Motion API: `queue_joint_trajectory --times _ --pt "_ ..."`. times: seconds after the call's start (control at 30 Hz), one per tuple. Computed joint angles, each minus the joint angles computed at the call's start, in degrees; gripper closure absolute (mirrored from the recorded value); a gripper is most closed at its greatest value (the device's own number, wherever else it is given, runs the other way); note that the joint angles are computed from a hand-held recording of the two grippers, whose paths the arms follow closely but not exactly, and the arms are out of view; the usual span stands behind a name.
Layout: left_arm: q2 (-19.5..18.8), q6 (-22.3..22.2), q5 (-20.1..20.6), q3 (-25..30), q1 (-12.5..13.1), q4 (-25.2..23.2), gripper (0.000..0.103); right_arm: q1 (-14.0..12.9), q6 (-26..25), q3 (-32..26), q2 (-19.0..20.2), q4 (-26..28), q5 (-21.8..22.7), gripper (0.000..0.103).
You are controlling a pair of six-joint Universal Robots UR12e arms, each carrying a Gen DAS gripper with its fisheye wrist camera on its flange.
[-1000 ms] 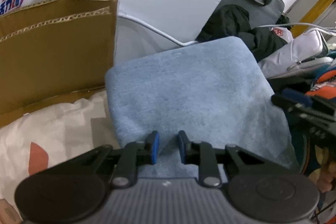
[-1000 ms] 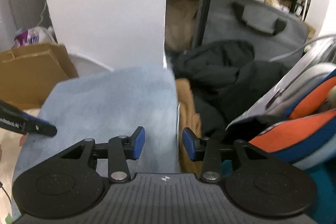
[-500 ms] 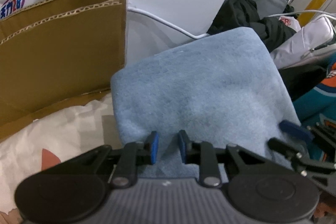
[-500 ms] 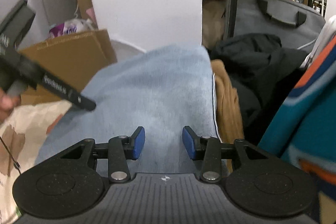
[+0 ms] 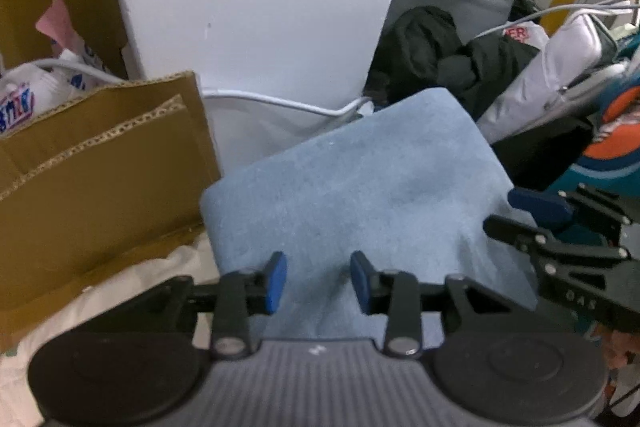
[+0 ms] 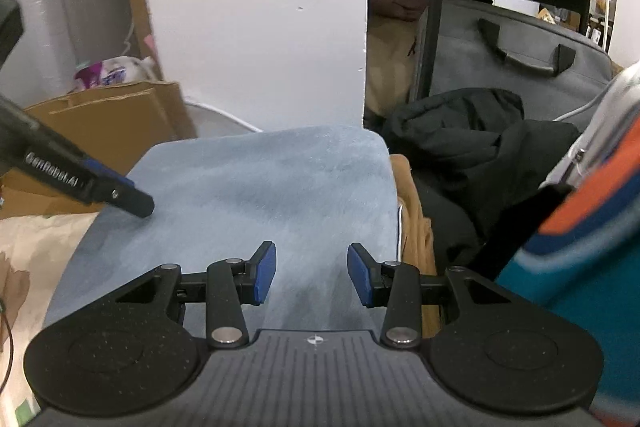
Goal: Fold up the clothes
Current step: 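Lower the stack onto the brown cloth pile and open both tools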
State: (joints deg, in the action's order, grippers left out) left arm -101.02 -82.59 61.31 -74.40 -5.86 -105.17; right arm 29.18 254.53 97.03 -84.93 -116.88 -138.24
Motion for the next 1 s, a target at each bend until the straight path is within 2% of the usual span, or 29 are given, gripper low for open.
queue_joint_trajectory --times 0.17,0.27,0.43,0.63,0.73,0.83,0.9,0.93,1.0 --pt "0.84 -1.04 -0.47 -2.31 -1.16 3.85 0.055 -2.86 -1.57 2.15 -0.72 -4.32 2.46 0.057" --pt "0.79 -2.07 -0.59 -2.65 -1.86 5.31 0.049 -4.05 -2.63 2.27 -0.52 -4.49 3.17 0.057" --pt "1.11 -2.12 -1.17 -3.89 -2.16 7.47 0.047 -6.58 -3.27 2.11 -0.3 -4.41 5.2 0.057" --pt "0.9 -4.44 -1.8 -4.27 -1.87 8.7 0.045 -9.37 -4.62 2.27 -0.13 -6.09 7.81 0.056" --pt "1.23 -2.21 -2.24 -4.23 -1.53 8.9 0.046 -10.81 -7.33 2.13 -0.06 -6.41 9.56 0.056" --pt "1.61 -1.21 -2.36 -3.84 -1.04 8.21 0.052 -11.33 -7.44 2.06 -0.56 -6.52 10.23 0.055" --pt "1.84 -0.26 -3.07 -3.29 -0.35 6.55 0.052 -10.71 -7.69 1.91 -0.79 -6.48 9.23 0.055" --pt "1.72 1.75 -3.51 -2.48 0.17 4.09 0.052 -10.15 -7.35 1.98 -1.02 -6.6 8.62 0.056" --pt "2.24 4.27 -3.34 -2.57 0.81 3.26 0.054 -9.11 -6.3 2.45 -1.66 -7.85 8.3 0.056"
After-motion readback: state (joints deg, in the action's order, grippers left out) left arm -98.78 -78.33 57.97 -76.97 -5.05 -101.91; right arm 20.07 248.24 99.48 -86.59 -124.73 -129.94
